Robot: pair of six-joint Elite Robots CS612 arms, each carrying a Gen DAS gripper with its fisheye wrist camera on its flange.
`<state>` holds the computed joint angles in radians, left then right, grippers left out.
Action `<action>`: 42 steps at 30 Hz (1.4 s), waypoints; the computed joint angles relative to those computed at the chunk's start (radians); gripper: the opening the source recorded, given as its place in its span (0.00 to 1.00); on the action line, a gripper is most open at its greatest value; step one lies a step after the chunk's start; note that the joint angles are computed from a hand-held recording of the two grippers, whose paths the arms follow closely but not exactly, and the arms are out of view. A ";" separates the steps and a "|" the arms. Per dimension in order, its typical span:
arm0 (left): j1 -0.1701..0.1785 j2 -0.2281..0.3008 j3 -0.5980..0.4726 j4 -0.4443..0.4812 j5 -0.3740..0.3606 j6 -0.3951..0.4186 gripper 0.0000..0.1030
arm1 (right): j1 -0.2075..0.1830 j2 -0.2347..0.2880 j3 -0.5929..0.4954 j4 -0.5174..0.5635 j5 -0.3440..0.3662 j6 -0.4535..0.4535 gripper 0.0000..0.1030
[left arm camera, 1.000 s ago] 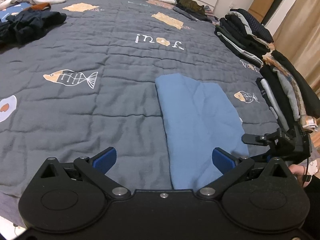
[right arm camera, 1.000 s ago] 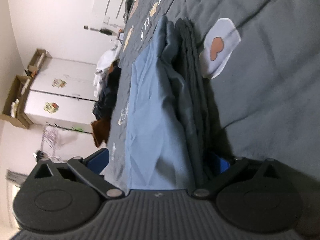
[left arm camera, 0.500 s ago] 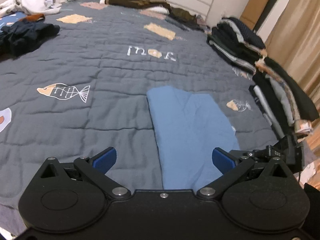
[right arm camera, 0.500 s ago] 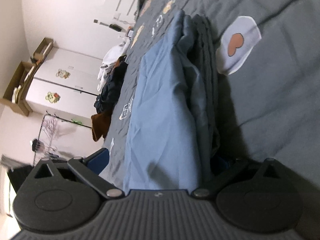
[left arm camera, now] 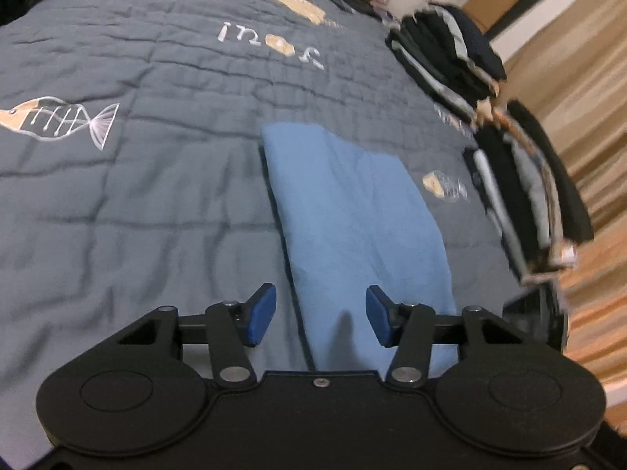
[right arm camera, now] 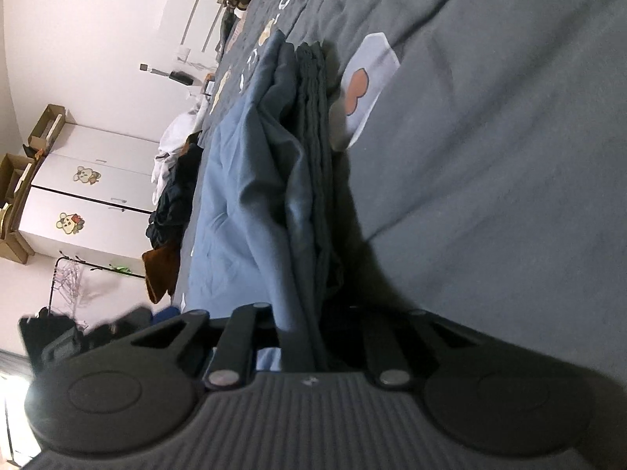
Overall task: Fold clothes
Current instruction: 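Slide the right tool under the folded cloth edge and grasp it, then grasp the folded cloth end with the left tool while the right tool holds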
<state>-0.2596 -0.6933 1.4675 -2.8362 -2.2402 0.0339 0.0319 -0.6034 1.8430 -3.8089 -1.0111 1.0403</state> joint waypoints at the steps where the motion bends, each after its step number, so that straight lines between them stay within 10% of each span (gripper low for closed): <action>1: 0.004 0.020 -0.025 -0.007 -0.023 -0.032 0.49 | -0.001 -0.001 0.001 0.002 0.000 -0.003 0.11; 12: 0.014 0.198 -0.231 -0.074 -0.175 -0.292 0.75 | -0.001 0.011 -0.011 -0.006 0.010 0.000 0.11; 34: -0.037 0.272 -0.403 0.228 -0.234 -0.056 0.79 | -0.004 0.006 0.006 -0.021 0.015 -0.011 0.11; 38: -0.045 0.255 -0.376 0.190 -0.158 -0.013 0.21 | -0.003 0.004 0.008 -0.024 0.015 -0.005 0.11; 42: -0.045 0.243 -0.341 0.108 -0.152 -0.014 0.12 | -0.005 -0.004 0.007 -0.004 0.025 0.001 0.11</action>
